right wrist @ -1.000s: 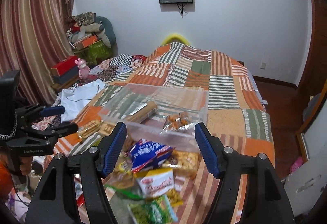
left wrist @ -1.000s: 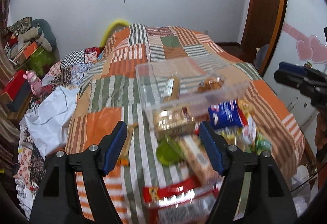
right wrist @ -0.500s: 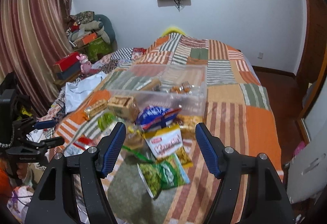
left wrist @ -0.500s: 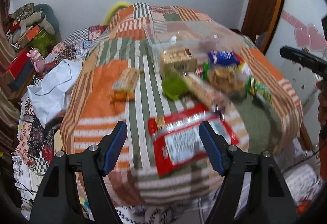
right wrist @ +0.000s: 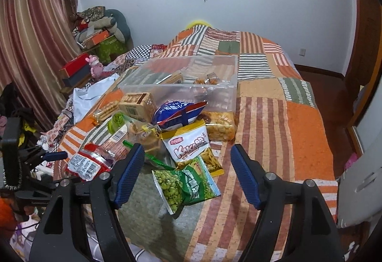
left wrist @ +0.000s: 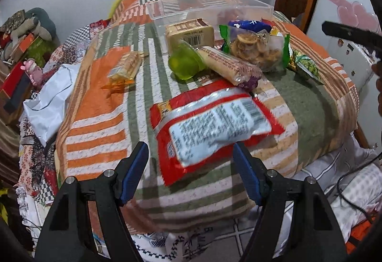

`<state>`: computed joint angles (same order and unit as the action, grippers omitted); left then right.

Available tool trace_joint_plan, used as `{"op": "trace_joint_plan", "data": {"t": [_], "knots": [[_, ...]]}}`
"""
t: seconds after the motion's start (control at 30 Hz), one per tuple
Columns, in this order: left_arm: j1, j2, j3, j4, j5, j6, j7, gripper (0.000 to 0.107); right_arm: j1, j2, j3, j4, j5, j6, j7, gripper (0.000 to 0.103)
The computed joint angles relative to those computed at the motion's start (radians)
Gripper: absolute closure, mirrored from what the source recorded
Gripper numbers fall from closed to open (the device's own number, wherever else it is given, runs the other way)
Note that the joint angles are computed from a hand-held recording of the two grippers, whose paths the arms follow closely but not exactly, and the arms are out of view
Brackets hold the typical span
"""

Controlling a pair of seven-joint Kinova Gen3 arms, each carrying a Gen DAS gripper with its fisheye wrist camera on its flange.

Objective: Organize snacks
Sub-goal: 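Grasp the red-and-white snack bag with the left tool while the right tool grasps the green pea bag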

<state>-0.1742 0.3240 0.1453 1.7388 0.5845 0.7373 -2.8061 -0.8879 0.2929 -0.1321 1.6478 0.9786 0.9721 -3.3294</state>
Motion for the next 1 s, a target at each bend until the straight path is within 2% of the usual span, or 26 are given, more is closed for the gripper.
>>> {"op": "trace_joint_plan", "data": {"t": [0.2,0.3,0.4,0.53,0.63,0.77,0.9,1.0], "knots": [[0.011,0.034,0.013,-0.051,0.009,0.006,0.016,0.035,0.014,0.007,0.0,0.01,-0.03,-0.033,0.005,0.029],[0.028,0.056,0.019,-0.084,-0.007,0.006,0.035,0.027,0.027,0.007,0.002,0.022,-0.057,-0.069,0.013,0.029],[0.029,0.077,0.039,-0.111,0.003,0.005,0.028,0.025,0.024,0.01,0.007,0.026,-0.068,-0.08,0.015,0.029],[0.028,0.132,0.055,-0.191,-0.004,0.089,0.035,0.024,0.033,0.011,0.013,0.029,-0.09,-0.107,0.028,0.029],[0.05,0.165,0.048,-0.233,-0.029,0.105,0.069,0.013,0.033,0.008,0.018,0.035,-0.096,-0.121,0.026,0.029],[0.036,0.205,0.044,-0.29,-0.039,0.184,0.126,0.012,0.033,0.007,0.021,0.038,-0.104,-0.122,0.031,0.029],[0.007,0.181,0.042,-0.251,-0.029,0.16,0.123,0.014,0.038,0.004,0.024,0.046,-0.11,-0.134,0.024,0.029],[-0.019,0.162,0.047,-0.226,-0.021,0.187,0.097,0.015,0.042,0.003,0.025,0.051,-0.112,-0.143,0.022,0.029]]}}
